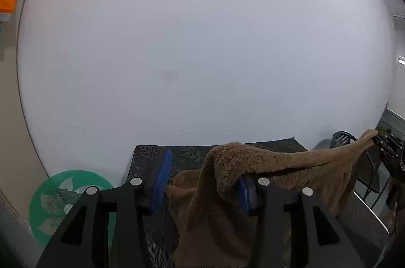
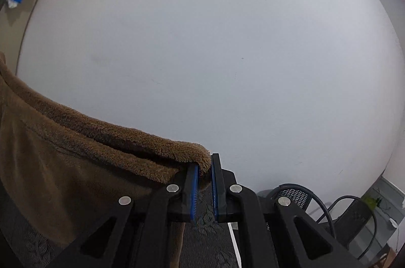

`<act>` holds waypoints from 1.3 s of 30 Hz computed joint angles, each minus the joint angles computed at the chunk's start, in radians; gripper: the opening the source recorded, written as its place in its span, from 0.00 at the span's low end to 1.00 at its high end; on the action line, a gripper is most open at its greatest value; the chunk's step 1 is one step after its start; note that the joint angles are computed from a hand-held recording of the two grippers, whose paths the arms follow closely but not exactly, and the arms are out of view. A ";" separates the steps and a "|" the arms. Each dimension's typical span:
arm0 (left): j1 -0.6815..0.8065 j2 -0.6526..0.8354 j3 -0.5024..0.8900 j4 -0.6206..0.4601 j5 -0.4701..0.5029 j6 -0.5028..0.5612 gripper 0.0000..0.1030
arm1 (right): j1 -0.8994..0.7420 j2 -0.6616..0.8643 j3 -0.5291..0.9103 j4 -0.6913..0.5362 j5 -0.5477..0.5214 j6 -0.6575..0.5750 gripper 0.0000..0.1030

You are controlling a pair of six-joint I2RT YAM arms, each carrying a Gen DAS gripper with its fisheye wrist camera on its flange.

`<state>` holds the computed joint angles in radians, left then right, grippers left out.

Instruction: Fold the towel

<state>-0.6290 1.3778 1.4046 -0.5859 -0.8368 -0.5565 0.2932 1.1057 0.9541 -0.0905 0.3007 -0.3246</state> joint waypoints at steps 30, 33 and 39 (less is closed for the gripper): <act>0.494 1.035 0.876 -0.325 0.417 -0.027 0.83 | -0.074 1.310 1.153 -0.370 -0.001 0.072 0.09; 0.508 1.033 0.851 -0.317 0.458 -0.045 0.90 | -0.069 1.381 1.286 -0.503 -0.007 0.079 0.10; 0.584 0.900 0.674 -0.220 0.697 -0.090 0.99 | -0.079 1.321 1.229 -0.525 -0.060 0.130 0.40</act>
